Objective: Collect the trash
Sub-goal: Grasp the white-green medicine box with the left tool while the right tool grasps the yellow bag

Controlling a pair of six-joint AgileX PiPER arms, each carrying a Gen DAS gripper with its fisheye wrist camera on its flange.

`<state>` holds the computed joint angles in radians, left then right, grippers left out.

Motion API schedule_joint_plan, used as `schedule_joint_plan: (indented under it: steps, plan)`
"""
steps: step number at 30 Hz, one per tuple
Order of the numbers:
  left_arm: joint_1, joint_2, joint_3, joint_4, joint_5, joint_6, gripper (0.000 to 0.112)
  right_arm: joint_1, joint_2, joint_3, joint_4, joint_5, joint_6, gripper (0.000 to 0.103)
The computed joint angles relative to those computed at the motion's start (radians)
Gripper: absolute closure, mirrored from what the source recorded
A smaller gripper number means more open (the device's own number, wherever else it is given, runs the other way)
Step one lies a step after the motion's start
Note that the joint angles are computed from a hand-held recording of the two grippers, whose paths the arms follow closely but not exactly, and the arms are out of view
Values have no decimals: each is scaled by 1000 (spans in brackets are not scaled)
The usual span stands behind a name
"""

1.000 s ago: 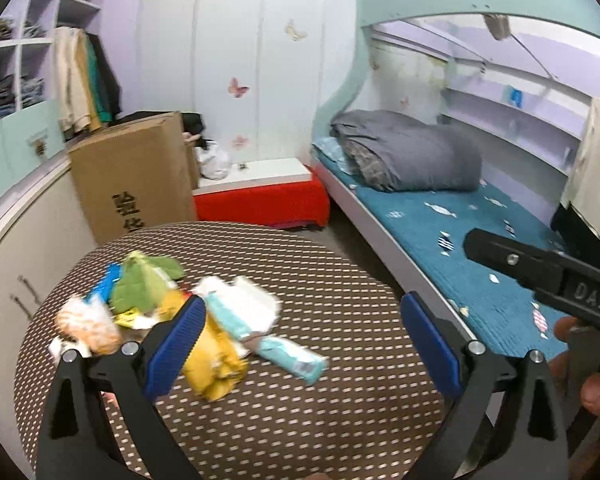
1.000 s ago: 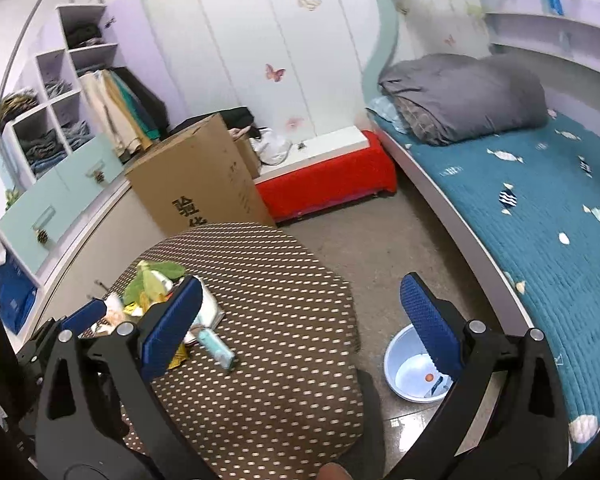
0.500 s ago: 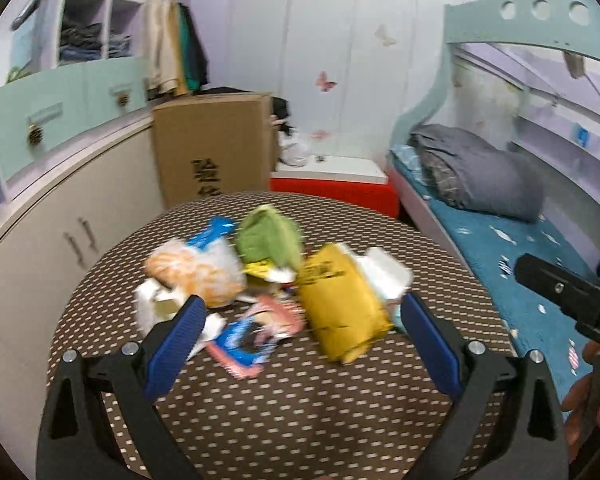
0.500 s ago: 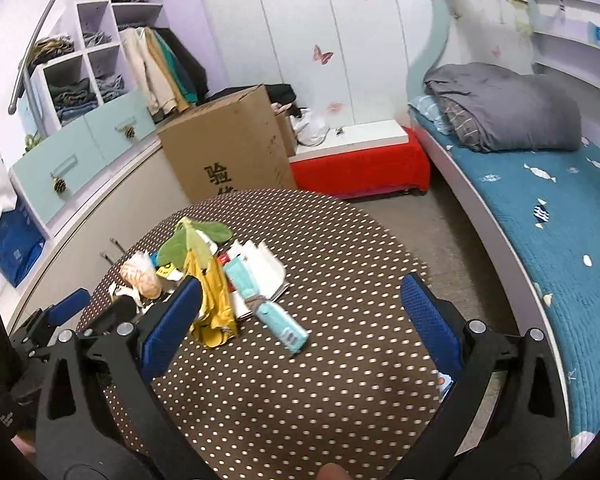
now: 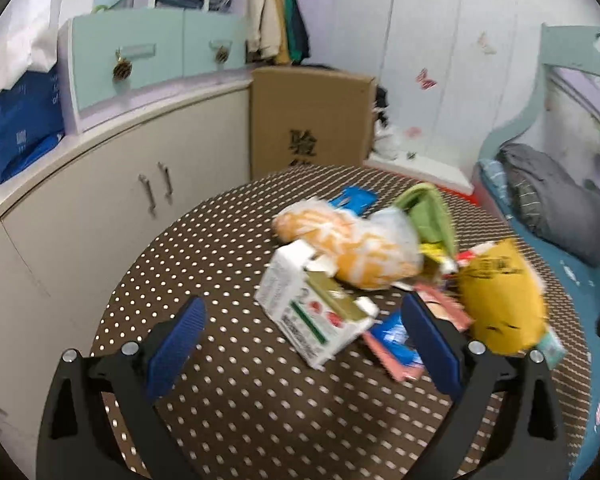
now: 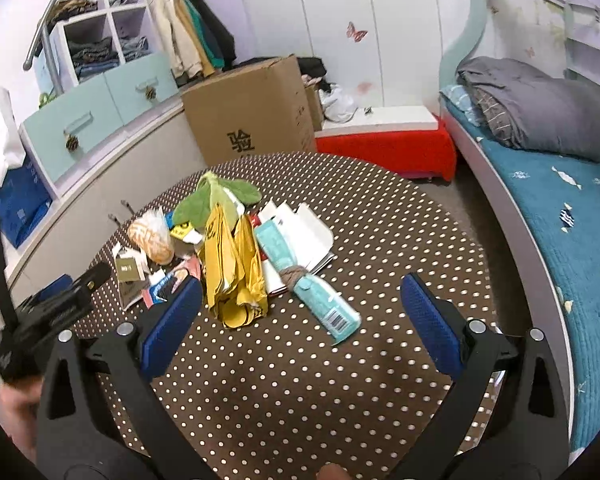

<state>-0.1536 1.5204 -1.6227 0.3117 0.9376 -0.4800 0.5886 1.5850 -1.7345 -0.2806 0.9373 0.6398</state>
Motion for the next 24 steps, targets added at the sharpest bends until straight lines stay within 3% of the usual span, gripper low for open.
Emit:
schedule_joint_plan:
  steps: [5, 7, 8, 9, 11, 15, 18, 19, 20, 24]
  plan:
    - [46, 124, -101, -61, 38, 63, 17, -9, 70, -57, 43, 6, -51, 6]
    - [68, 167, -143, -119, 60, 111, 28, -16, 107, -93, 72, 11, -79, 6]
    - [93, 201, -183, -188, 94, 160, 42, -19, 125, -113, 88, 14, -94, 6]
    - [106, 208, -187, -224, 103, 179, 49, -21, 143, -133, 103, 16, -111, 6]
    - [118, 214, -192, -239, 108, 196, 57, -19, 192, -191, 134, 27, -158, 7]
    - [151, 176, -138, -298, 83, 267, 58, -5, 274, -298, 154, 61, -212, 11]
    - [189, 117, -58, -354, 56, 334, 58, -1, 356, -407, 161, 126, -239, 36]
    - [197, 99, -33, -363, 48, 348, 58, -3, 368, -422, 176, 137, -249, 54]
    - [211, 71, 1, -380, 40, 372, 59, -3, 373, -426, 183, 141, -246, 65]
    - [238, 2, 83, -421, 24, 412, 59, 7, 286, -283, 202, 45, -223, 67]
